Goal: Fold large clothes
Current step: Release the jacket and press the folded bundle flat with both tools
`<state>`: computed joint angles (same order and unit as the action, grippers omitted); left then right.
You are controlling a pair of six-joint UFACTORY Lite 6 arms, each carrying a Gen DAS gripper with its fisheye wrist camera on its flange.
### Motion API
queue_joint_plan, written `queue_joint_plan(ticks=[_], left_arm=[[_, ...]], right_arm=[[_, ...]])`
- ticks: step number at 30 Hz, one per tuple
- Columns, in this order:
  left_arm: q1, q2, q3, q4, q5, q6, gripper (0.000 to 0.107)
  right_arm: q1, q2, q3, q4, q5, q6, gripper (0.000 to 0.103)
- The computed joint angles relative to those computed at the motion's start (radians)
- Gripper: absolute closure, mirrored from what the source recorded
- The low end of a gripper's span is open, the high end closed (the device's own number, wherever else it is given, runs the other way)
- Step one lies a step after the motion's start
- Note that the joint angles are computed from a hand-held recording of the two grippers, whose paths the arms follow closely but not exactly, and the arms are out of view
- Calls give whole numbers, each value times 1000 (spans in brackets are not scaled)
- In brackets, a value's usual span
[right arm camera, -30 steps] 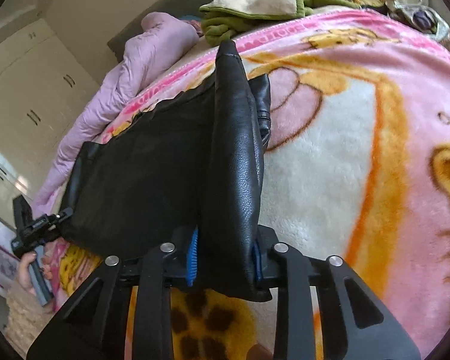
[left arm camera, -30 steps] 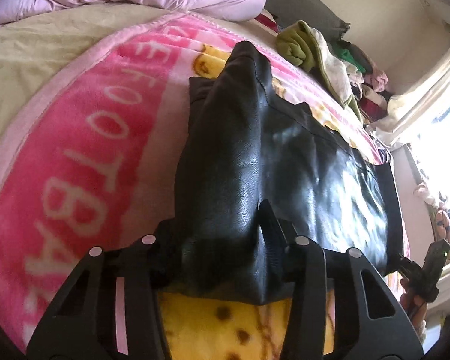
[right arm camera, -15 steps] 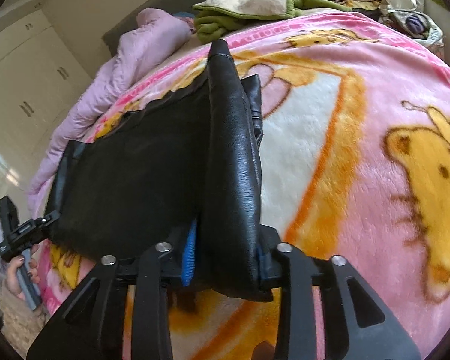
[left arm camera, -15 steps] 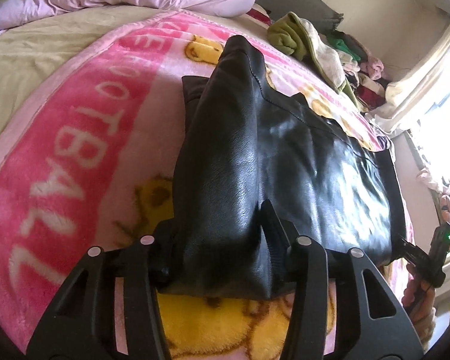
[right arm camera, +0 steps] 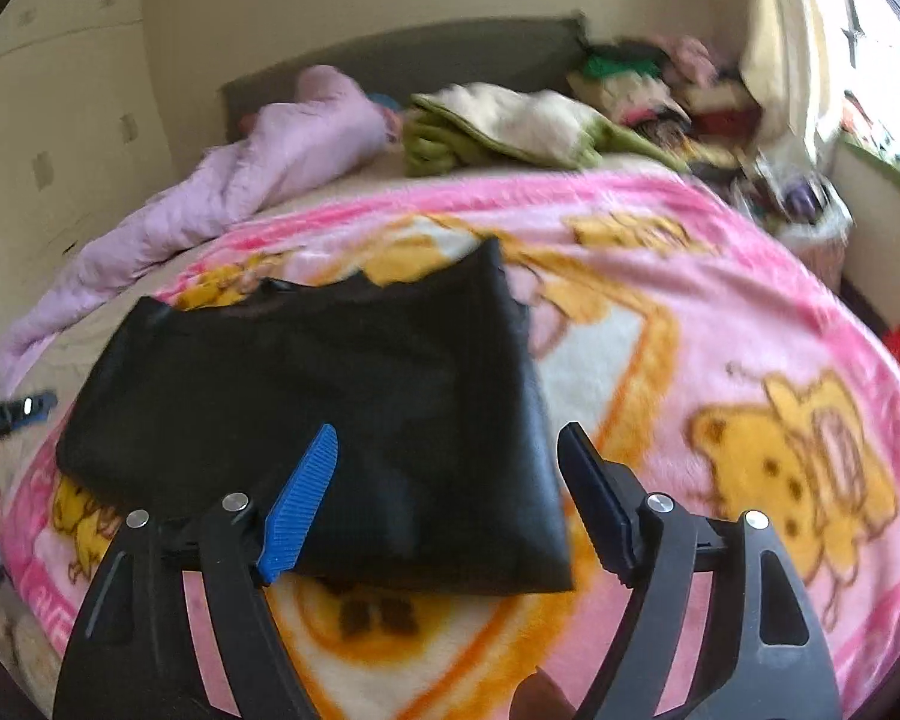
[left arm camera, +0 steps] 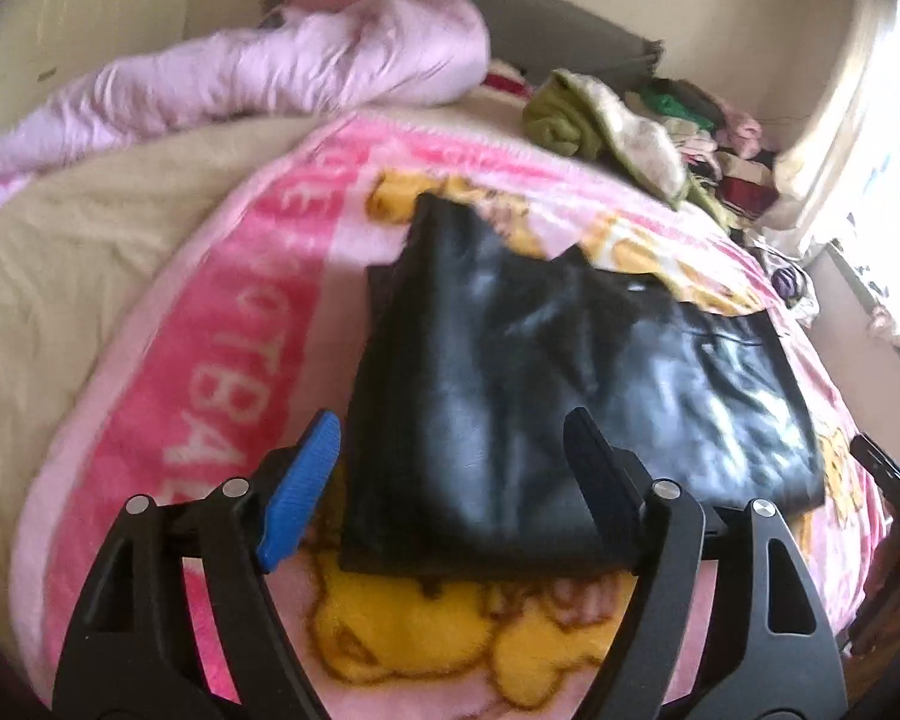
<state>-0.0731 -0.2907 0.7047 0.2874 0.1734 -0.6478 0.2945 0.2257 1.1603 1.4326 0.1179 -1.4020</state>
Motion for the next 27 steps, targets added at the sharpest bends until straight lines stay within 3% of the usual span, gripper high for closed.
queue_joint_plan(ticks=[4,8,12,14,18,24,27], left_arm=[[-144,41,58,210,31,-205,38],[-260,178,117,401,26,-409,43],[-332,321,189,485,49,-505,49],[-358,391,212,560,72,-592,49],[-365,466,211,758,67,-791,48],[-377,480,186,987,69,-1016,48],[-361,450,166,991,40,-1022,48]], right_arm=[[84,19,39,-253,8,205,40],[171,81,100,-540,14,471,41],[233,171,190,-948,33,861,42],[247,204,226,-1056,50,963,42],[251,323,327,-1406,148,1314,43],[244,406,338,-1448,105,1372,44],[231,389,330,-1327,103,1246,44]])
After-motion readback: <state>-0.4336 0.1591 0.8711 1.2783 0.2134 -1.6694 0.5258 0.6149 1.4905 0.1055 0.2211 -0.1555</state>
